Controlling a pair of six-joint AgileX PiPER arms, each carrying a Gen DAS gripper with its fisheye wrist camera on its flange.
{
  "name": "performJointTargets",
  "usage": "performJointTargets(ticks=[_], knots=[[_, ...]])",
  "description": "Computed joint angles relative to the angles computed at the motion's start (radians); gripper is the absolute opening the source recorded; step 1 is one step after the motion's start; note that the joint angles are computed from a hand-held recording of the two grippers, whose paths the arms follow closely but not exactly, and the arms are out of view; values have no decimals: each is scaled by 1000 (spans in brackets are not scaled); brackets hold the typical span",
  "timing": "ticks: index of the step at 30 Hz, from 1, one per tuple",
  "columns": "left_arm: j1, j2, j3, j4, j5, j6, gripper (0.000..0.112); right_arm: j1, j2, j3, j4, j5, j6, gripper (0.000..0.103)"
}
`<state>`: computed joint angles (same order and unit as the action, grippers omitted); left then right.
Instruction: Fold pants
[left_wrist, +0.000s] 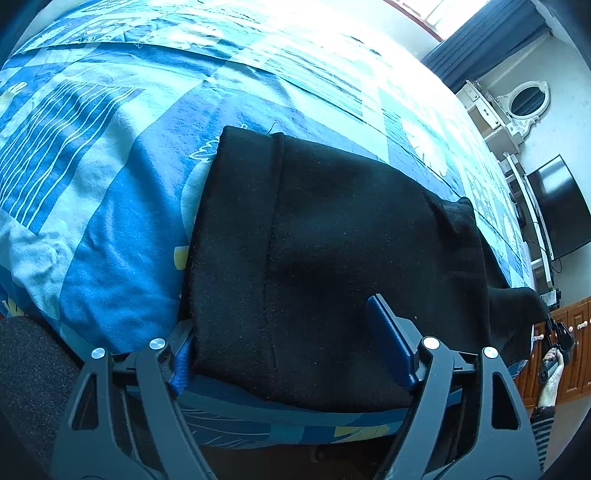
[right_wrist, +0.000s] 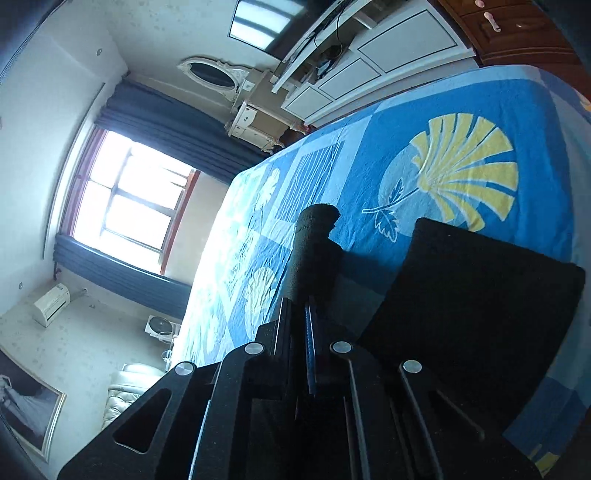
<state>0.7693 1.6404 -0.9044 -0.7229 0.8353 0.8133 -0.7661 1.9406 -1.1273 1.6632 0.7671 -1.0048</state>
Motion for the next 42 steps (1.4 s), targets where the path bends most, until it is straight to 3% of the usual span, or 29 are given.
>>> performJointTargets(ticks=[4,11,14,19,20,21,24,29,32,34,35,36,37,40,42], knots=[[15,12,-10,-15,19,7,80,-121,-25,119,8,25,-69,6],[17,3,-1,-14,18,13,80,-166,91,179,70,37,-164,6],[12,0,0,-11,13,10,80,-160,79,132,-25,19,-75,6],[4,-6,7,-12,1,9,82,-164,-91,117,-216,-157,8,9],[1,-5,8,-11,-1,11,83,-156,-91,77,-266,-164,34,16],[-2,-5,8,-10,-3,14,83,-149,-73,19,-331,-148,84,30],[-10,-2,6,-3,-10,12,85,-109,0,-138,-446,-88,165,49],[-23,-10,12,8,-31,-24,85,38,202,-515,-825,-41,459,57],[-30,-15,14,19,-41,-45,86,93,284,-655,-994,-10,564,57],[-36,-17,14,29,-47,-63,86,117,311,-701,-1081,9,634,44],[-40,-18,14,35,-50,-72,86,130,312,-701,-1141,-8,663,21],[-45,-16,13,39,-53,-78,86,132,313,-707,-1161,-9,665,11],[-49,-16,12,45,-56,-83,87,122,308,-704,-1141,-4,652,6],[-65,-17,14,58,-70,-89,90,107,269,-650,-1136,-69,651,5],[-73,-20,18,64,-83,-91,90,117,271,-648,-1252,-112,764,0]])
